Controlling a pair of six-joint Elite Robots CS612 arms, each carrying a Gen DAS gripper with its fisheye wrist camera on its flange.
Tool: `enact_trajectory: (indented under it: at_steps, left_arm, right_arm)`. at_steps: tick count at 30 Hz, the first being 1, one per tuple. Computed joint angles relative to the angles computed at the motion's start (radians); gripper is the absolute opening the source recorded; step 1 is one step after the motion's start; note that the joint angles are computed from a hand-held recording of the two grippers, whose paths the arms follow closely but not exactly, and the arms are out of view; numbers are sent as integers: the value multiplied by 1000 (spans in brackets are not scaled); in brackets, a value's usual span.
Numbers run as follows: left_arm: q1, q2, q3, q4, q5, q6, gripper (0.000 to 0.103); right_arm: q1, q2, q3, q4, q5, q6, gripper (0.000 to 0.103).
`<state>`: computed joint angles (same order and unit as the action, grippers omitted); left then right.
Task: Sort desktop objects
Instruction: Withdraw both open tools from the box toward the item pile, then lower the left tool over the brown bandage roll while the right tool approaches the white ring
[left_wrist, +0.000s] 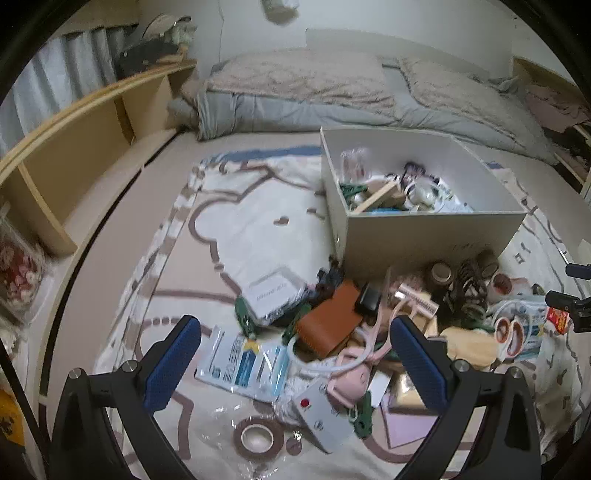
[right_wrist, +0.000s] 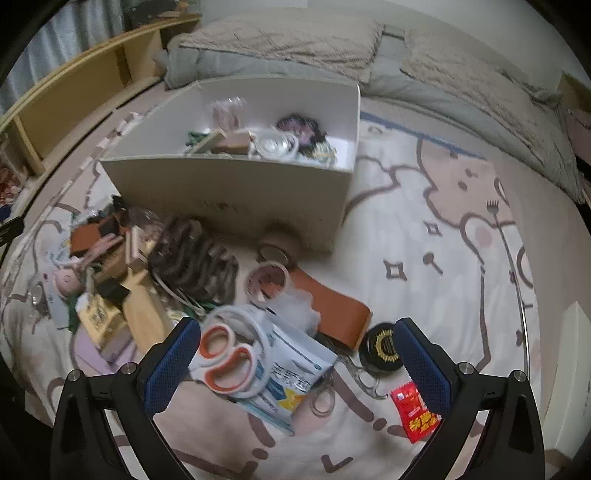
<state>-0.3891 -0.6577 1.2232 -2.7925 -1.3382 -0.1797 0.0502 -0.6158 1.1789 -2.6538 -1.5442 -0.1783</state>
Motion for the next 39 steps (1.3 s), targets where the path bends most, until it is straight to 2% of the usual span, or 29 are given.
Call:
enact_trajectory:
  at_steps: [5,12,16,20,22,25,32,35,39]
  left_arm:
    - [9,6,3,51,-18,-70,103]
    - [21,4,37,37,14,-171,103]
    - [28,-5,68,17,51,-175,103]
    - [40,-15,98,-20,46,-187,103]
    - [46,-19,110,-36,33,-190,103]
    - [46,-23,127,-48,66,-193,103]
    - [54,-10,122,-37,90,-201,103]
    - [55,0,111,-13,136,-218,103]
    - [61,13,96,22,167,-230,103]
  right_arm:
    - [-8,17,-4,-1,8,33,103]
    - [-9,35,-14,23,-33,78,103]
    - [-6,38,-12,41,-54,62,103]
    - [-7,42,-10,80,-69,59,103]
    - [-12,39,2,89,-60,65,103]
    - [-18,31,21,88,-41,80,103]
    - [-26,10,82,71,-8,102,103]
    - [-21,1,102,87,-38,79,103]
    - [-25,-22,149,51,-79,56,103]
